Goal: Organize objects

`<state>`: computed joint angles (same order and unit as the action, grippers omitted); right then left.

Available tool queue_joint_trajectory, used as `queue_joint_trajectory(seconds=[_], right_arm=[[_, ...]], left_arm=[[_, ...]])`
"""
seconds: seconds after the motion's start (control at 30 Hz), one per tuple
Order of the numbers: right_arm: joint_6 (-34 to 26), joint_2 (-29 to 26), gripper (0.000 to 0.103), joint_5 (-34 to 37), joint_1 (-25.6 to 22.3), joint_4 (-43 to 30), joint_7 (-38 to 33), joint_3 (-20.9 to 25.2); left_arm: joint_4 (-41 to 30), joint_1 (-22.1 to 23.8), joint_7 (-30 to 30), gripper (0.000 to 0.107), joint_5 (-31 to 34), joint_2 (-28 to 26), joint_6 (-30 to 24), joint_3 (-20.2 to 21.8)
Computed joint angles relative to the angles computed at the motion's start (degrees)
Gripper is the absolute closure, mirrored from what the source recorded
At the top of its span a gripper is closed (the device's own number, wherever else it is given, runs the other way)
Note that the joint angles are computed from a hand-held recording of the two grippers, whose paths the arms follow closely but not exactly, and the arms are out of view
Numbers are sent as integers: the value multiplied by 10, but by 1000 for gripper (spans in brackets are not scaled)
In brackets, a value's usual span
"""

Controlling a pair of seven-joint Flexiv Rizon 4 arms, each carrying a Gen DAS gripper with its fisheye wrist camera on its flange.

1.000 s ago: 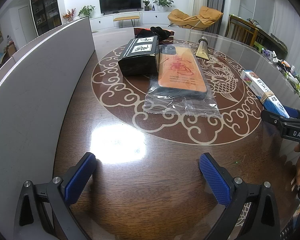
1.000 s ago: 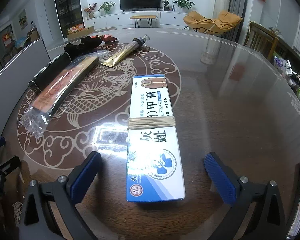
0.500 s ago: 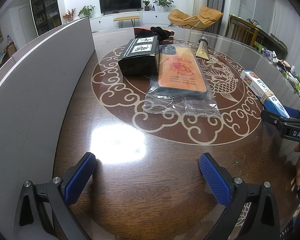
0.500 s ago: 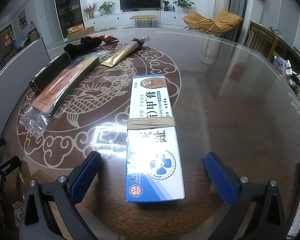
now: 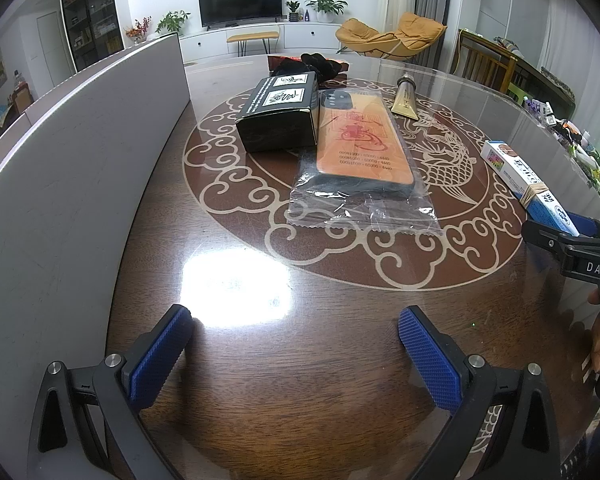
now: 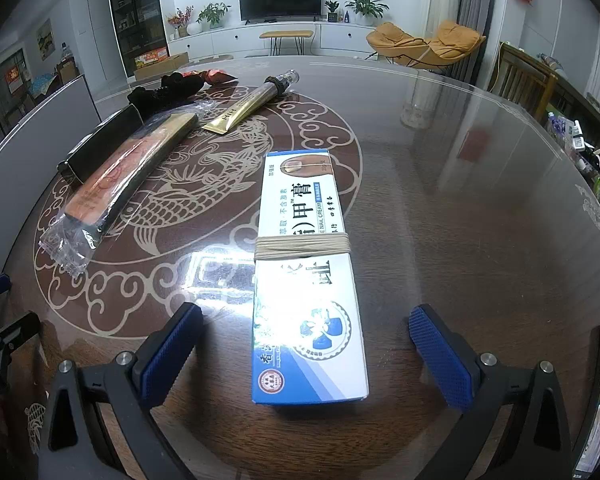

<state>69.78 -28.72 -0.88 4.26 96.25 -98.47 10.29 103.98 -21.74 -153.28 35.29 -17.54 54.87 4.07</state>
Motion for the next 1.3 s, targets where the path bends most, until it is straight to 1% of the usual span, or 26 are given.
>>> queue_joint_trajectory(seconds=[0.43,0.47,0.5,0.53,0.57,0.6,0.63,0.67,0.73,0.9,0.97,1.03,1.1,1.13,1.23,1.3], right_arm=[[0,0,0,0,0,0,0,-1],[0,0,0,1,0,0,0,-1],[0,0,0,1,0,0,0,-1],[0,0,0,1,0,0,-1,-1],[0,0,0,1,0,0,-1,-1],[0,0,0,1,0,0,-1,-1],[0,0,0,1,0,0,-1,-1],[0,0,0,1,0,0,-1,-1],[0,0,0,1,0,0,0,-1],[0,0,0,1,0,0,0,-1],[0,0,0,0,1,0,0,-1],[0,0,0,0,0,0,0,-1],[0,0,0,1,0,0,0,-1],[0,0,0,0,1,0,0,-1],[0,0,0,1,0,0,-1,0],[0,0,0,1,0,0,-1,0]], left_arm=[[0,0,0,4,0,0,0,-1],[0,1,4,4,-4,0,-3,-2],[0,7,20,4,-21,1,-10,-7],[3,18,41,4,-48,3,-7,-14],[9,24,51,4,-64,7,9,-17],[12,26,49,4,-66,13,32,-15],[7,23,39,4,-55,18,47,-8],[-5,19,30,4,-41,21,50,-2],[-40,22,35,4,-28,17,43,3],[-132,61,156,4,-84,-44,-5,-6],[-145,73,187,4,-113,-63,-5,-3],[-146,91,208,4,-150,-76,11,0],[-135,120,244,4,-210,-90,41,-13],[-133,127,257,4,-232,-96,48,-15],[-134,136,298,4,-275,-117,57,-15],[-137,140,322,4,-301,-131,52,-16]])
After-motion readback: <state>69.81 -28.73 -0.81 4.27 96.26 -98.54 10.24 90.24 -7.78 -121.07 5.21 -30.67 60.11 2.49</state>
